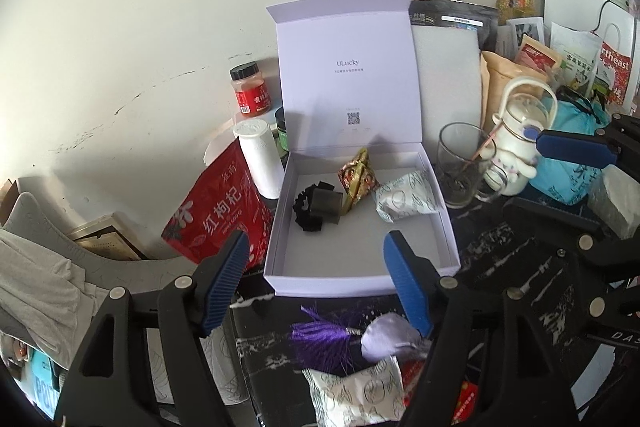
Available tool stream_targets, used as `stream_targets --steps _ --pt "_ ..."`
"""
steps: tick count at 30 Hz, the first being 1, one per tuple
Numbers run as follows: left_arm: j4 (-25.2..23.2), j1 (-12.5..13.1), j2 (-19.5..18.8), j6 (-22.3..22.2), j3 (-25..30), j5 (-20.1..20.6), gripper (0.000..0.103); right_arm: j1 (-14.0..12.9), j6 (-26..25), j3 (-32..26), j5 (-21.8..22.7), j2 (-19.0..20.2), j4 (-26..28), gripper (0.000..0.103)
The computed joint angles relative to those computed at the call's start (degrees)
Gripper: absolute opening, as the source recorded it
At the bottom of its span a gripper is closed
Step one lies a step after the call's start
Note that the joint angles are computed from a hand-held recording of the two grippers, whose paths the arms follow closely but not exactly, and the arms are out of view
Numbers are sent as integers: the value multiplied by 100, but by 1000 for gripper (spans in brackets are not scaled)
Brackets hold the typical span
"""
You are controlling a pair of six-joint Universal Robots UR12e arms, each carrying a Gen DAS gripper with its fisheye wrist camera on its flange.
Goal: Organize objects
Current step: 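Withdraw both tools from the white box back over the table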
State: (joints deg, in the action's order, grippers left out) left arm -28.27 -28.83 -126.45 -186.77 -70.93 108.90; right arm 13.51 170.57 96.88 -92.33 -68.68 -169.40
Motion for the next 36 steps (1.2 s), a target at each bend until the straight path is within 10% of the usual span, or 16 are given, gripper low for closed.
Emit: stream_targets --steps 36 --pt "429 -140 509 -383 -1612 -611 84 89 556 1218 566 -264 65 57"
